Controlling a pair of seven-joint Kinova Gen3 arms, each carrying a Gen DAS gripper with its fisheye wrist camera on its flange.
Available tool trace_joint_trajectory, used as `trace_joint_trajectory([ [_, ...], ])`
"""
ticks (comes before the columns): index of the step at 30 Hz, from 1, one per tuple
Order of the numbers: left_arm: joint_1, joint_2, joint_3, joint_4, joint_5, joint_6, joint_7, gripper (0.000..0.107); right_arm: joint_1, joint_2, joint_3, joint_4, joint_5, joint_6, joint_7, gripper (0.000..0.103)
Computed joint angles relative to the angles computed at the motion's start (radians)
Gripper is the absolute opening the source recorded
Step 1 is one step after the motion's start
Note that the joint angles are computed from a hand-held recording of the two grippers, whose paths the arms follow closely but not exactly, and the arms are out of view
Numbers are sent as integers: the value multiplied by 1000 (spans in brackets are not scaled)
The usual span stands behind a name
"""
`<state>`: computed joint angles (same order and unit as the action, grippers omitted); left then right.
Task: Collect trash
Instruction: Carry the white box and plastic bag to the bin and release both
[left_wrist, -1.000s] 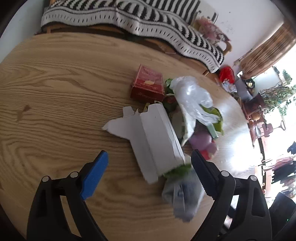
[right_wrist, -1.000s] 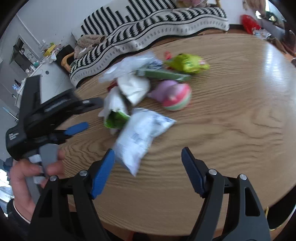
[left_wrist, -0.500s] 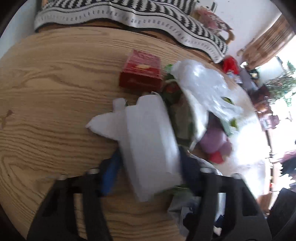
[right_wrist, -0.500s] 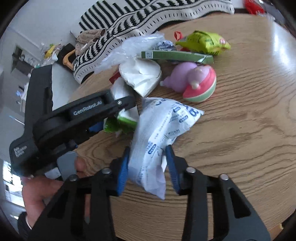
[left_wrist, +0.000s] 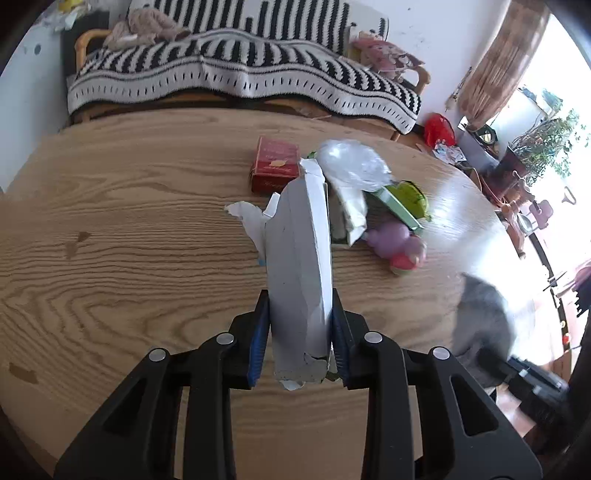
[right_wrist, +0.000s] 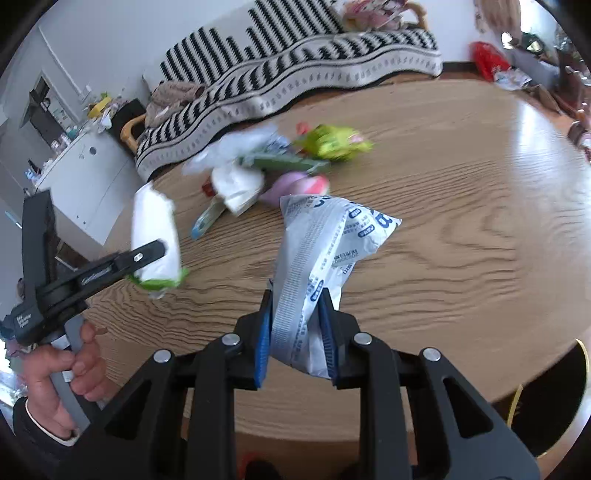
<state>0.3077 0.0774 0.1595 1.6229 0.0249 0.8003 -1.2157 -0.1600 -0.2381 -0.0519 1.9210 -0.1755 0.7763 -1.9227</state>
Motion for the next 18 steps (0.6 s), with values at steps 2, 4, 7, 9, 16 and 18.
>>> trace_joint_trajectory([
  [2,13,-31,10,11,-4,5,7,30,18,-46,7,13,25,20,-2,24],
  [4,30,-42,27,10,-8,6,8,30,46,-111,20,38,54,51,-3,24],
  [7,80,-36,67,-15,-22,8,24,30,100,-203,52,71,98,113,1,24],
  [9,123,-21,92,-30,-27,2,28,30,138,-262,78,95,125,155,6,24],
  [16,356,134,166,-150,-67,-26,61,30,289,-447,284,162,227,301,91,24],
  [18,414,180,172,-187,-61,-38,46,30,328,-481,352,168,262,330,123,24],
])
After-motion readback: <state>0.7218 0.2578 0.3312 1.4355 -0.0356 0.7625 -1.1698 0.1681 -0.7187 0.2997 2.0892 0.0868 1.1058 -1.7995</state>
